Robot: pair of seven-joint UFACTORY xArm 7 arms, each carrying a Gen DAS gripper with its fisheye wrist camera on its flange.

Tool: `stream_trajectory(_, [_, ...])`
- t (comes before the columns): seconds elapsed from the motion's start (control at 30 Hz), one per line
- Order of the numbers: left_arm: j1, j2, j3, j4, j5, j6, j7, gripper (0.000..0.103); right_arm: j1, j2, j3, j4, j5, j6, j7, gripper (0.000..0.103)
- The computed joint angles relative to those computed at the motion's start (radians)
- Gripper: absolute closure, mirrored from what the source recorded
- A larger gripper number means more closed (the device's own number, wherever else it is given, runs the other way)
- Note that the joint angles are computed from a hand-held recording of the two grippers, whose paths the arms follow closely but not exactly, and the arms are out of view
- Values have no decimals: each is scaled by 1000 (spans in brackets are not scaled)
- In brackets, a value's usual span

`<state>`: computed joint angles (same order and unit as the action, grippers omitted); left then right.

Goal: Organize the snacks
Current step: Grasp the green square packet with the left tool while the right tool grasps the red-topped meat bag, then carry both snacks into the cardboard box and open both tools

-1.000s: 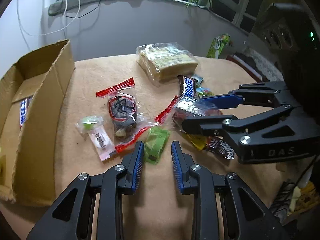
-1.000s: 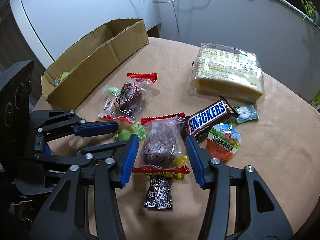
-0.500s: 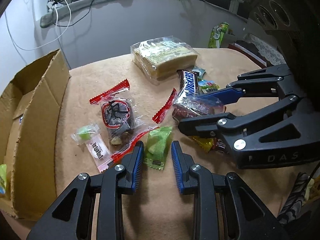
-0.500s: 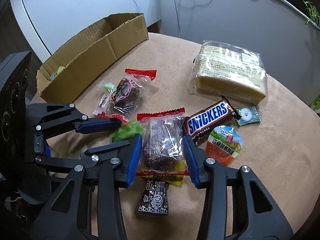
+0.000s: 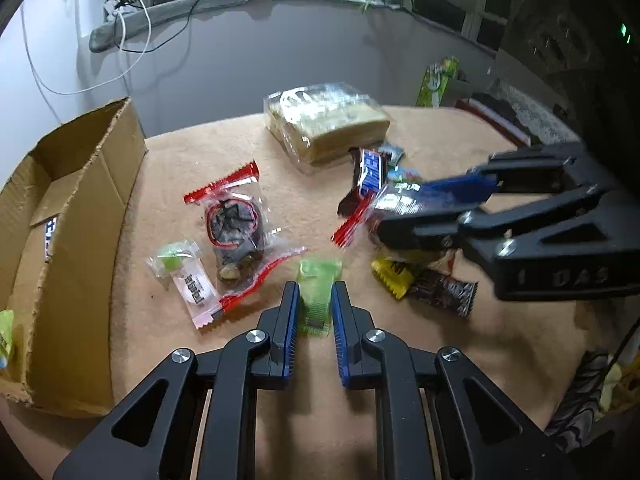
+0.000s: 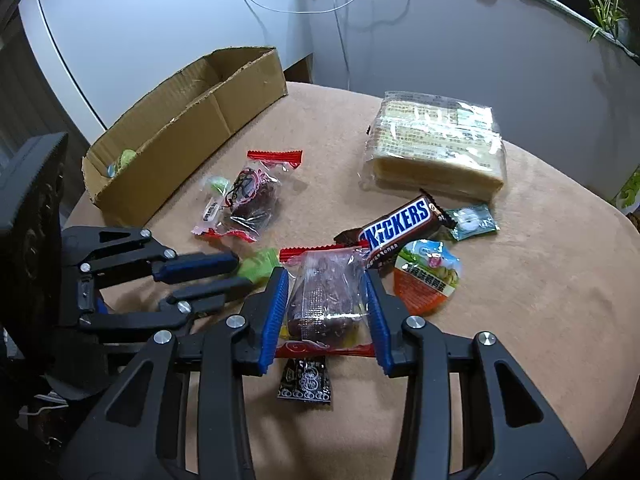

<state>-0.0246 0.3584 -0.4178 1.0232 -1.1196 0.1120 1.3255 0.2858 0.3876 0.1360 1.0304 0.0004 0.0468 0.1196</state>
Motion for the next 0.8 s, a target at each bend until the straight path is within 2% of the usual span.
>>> stream_trajectory(0.1, [-29, 3, 21, -3, 62, -7, -45, 88, 1, 1, 1, -5, -1, -2, 0, 63])
stream_trajectory(0.13, [-32, 4, 25, -2, 84, -4, -67, 84, 3, 4, 1, -2, -2, -2, 1, 63])
stream_trajectory(0.17, [-32, 7, 23, -2, 97, -12, -82, 76, 2, 7, 2, 0, -3, -1, 0, 63])
stream_trajectory(0.23, [-32, 18, 21, 1, 133, -31, -120, 70, 9, 15, -5, 8, -9, 8, -1, 63])
stream_trajectory(0.4, [31, 40, -48, 9, 190, -42, -148, 70, 3, 33, -2, 25, -14, 24, -16, 63])
stream_trajectory(0.43, [43, 43, -59, 11, 199, -41, -155, 74, 5, 36, -6, 29, -14, 26, -14, 63])
stream_trajectory(0.47, [51, 45, -68, 9, 207, -48, -164, 83, 3, 42, -6, 35, -12, 30, -14, 63])
stream_trajectory(0.6, [118, 52, -137, 1, 210, -63, -167, 84, -3, 48, -7, 36, -5, 18, -10, 63])
stream_trajectory(0.8, [226, 50, -247, -20, 166, -93, -147, 84, 34, 20, -51, 2, -20, -28, 30, 65])
